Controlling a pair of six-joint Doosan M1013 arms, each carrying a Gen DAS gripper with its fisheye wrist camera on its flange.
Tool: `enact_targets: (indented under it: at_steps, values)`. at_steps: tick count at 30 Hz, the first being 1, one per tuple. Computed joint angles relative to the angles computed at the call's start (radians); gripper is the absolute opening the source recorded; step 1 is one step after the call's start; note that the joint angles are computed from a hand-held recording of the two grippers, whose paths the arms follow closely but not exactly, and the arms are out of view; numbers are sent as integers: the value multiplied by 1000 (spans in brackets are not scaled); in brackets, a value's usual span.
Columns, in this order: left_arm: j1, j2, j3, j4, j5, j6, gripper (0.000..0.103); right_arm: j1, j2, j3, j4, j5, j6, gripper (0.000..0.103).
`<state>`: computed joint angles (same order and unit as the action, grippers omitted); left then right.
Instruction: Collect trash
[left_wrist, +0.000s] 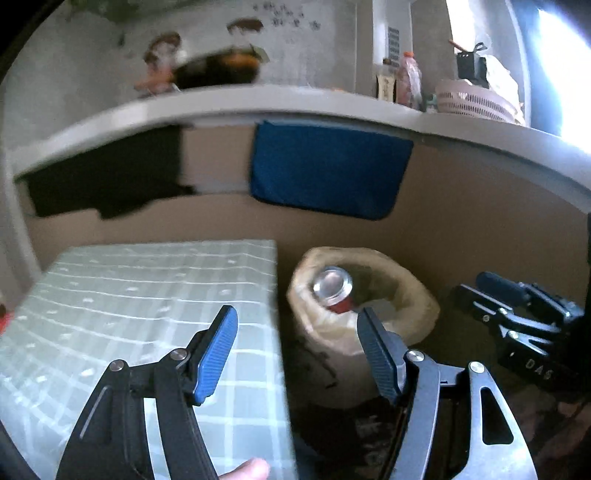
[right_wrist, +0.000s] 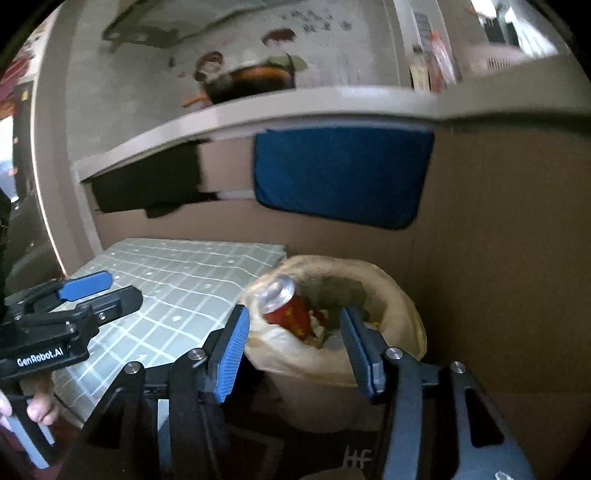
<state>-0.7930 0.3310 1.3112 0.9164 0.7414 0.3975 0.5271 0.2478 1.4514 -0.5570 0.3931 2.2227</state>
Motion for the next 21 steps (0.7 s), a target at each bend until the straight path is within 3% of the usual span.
enact_targets:
  at_steps: [5,12,16,21]
  values:
    - [-68,-52,95,252,133,-179,68,66,-49,72,-221,-17,216,64]
    - [-89,-68,116,251,232,-264,68,114,-72,127,-311,-26,301,64]
    - [-111,-78,137,319,248,-323,68,116,-79,134,-298,-30,299,64]
    - [-117,-79,136,316,276,-335,68,122,-83,141,-357,-29,359,65]
